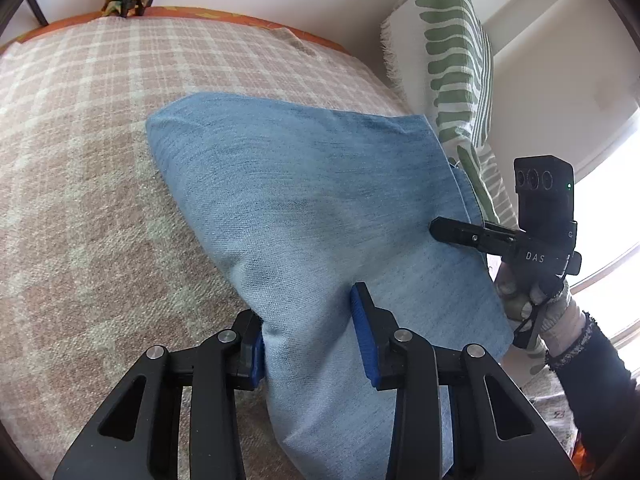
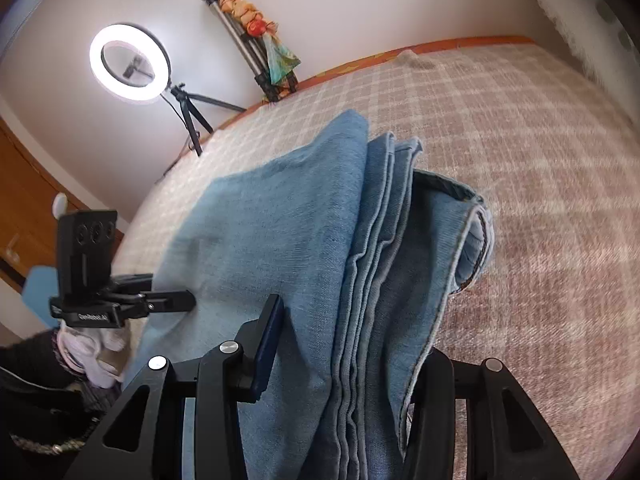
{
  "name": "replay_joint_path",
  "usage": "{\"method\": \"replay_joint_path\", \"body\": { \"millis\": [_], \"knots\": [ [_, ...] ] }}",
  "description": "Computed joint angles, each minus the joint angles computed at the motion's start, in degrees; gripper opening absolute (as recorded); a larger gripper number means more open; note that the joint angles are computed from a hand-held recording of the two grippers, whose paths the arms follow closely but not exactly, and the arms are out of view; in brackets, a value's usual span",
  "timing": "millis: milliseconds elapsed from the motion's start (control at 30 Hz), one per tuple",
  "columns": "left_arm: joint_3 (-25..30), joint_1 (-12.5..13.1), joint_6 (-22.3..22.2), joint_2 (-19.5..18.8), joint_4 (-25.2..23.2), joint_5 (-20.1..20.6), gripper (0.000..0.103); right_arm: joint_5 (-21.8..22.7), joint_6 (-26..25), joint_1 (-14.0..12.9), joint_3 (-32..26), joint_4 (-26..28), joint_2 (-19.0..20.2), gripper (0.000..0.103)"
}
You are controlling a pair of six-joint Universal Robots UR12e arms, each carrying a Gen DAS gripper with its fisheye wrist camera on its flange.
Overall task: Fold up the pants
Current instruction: 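Lower both tools onto the folded jeans edge and close on it, then lift the gripped jeans edge with both tools and fold it over the stack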
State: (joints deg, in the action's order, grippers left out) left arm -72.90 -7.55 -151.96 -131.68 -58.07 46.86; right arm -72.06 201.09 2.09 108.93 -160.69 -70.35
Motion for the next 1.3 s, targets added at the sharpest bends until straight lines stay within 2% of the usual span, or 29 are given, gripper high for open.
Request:
{"method": "replay_joint_path", "body": {
  "millis": [67, 200, 267, 333, 500, 867, 1300],
  "knots": [
    [0.09, -0.08, -0.78, -0.22, 0.5, 0.06, 0.035, -0.58, 0.23, 0.11, -0.26, 0.5, 0.06, 0.046],
    [-0.53, -0.54, -0.47, 0.1, 2.83, 1.65, 0.035, -6.41, -1.9, 1.99, -1.92, 3.92, -0.11, 0.042],
    [-1.36, -0.79, 0.21, 0.62, 4.95, 2.08, 0.028, -9.31, -2.69, 2.89, -3.18, 6.77, -0.25, 0.031],
    [-2.08, -0.86, 0.03, 1.13, 7.14, 1.87, 0.023, -12.29, -3.62, 3.84, -4.36, 8.93, -0.45, 0.026],
    [-3.14, -0.89, 0.69, 2.03, 10.34, 1.27, 0.018, -18.77, -6.84, 6.25, -6.35, 11.08, -0.68, 0.022],
    [-2.78, -0.84, 1.29, 2.58, 13.77, -0.79, 0.016, -23.18, -8.52, 8.24, -7.85, 8.4, -1.41, 0.02],
    [1.54, -1.53, -0.25, 0.86, 18.12, -1.4, 0.016, -26.3, -9.28, 7.71, -11.41, 5.97, 0.07, 0.02]
  ]
}}
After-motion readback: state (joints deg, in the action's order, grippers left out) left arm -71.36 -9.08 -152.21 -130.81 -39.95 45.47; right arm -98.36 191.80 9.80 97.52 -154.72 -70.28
